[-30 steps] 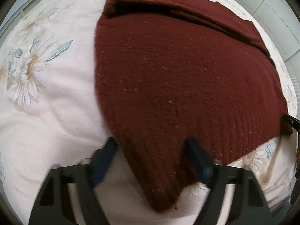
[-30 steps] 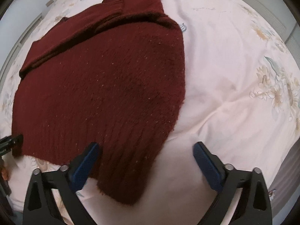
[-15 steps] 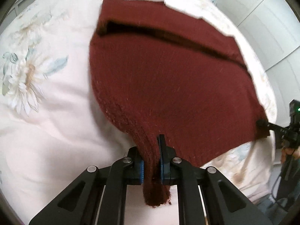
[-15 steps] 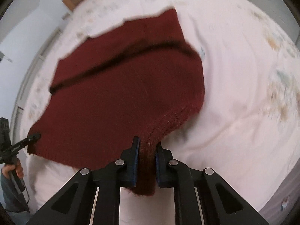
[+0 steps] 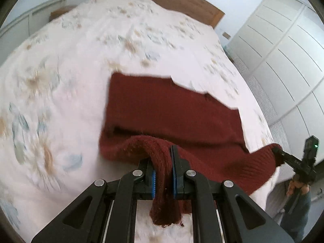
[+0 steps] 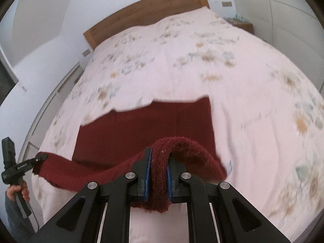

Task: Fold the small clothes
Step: 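Lift the hem with both grippers and fold it toward the collar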

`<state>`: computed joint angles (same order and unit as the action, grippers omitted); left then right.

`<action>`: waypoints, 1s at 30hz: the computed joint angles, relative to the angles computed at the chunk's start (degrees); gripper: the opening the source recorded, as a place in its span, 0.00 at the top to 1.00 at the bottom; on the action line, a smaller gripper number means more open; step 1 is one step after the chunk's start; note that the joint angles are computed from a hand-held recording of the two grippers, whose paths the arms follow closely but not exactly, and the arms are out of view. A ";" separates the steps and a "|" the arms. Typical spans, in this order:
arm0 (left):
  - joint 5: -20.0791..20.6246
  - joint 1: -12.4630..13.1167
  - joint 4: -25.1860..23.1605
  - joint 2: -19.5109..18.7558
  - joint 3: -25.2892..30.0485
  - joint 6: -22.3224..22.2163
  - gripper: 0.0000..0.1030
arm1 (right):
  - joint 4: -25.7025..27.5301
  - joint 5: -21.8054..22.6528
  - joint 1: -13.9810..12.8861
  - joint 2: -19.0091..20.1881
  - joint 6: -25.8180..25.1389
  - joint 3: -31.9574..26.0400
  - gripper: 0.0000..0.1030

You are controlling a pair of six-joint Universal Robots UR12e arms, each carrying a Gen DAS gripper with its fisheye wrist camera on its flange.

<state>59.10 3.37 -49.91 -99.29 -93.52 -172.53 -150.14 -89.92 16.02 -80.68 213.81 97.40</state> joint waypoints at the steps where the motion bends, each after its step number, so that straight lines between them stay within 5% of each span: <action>1: 0.91 -0.16 0.44 -0.94 1.19 -0.53 0.91 | -0.09 -0.29 -0.24 0.48 0.02 -0.62 0.88; 5: 4.90 -1.44 1.16 -4.33 5.91 -3.39 0.91 | 0.84 -1.54 -1.25 3.46 -0.89 -4.47 0.88; 14: 13.38 -4.44 -1.05 -12.66 15.30 -1.22 0.91 | 10.69 -2.33 -2.70 11.71 -2.34 -14.44 0.88; 24: 27.18 -8.19 -5.14 -19.99 20.87 -0.33 0.88 | 17.63 -2.23 -2.86 16.30 -1.98 -18.18 0.84; 26: 28.72 -8.49 -6.46 -20.50 21.47 -0.94 0.88 | 16.71 -2.00 -2.94 15.96 -1.41 -17.70 0.74; 28: 29.06 -8.59 -6.54 -20.50 21.64 -1.64 0.83 | 14.65 -2.95 -2.79 15.29 -0.22 -16.75 0.40; 29: 28.63 -8.55 -6.52 -20.38 21.64 -1.62 0.71 | 14.13 -3.05 -2.72 15.08 0.07 -16.53 0.31; 30: 26.81 -8.30 -6.30 -20.17 21.50 -1.21 0.46 | 14.39 -3.64 -2.52 14.98 0.11 -16.71 0.21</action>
<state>85.91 -4.92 -56.21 -119.47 -72.02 -173.74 -135.76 -93.56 13.50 -65.70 213.92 80.69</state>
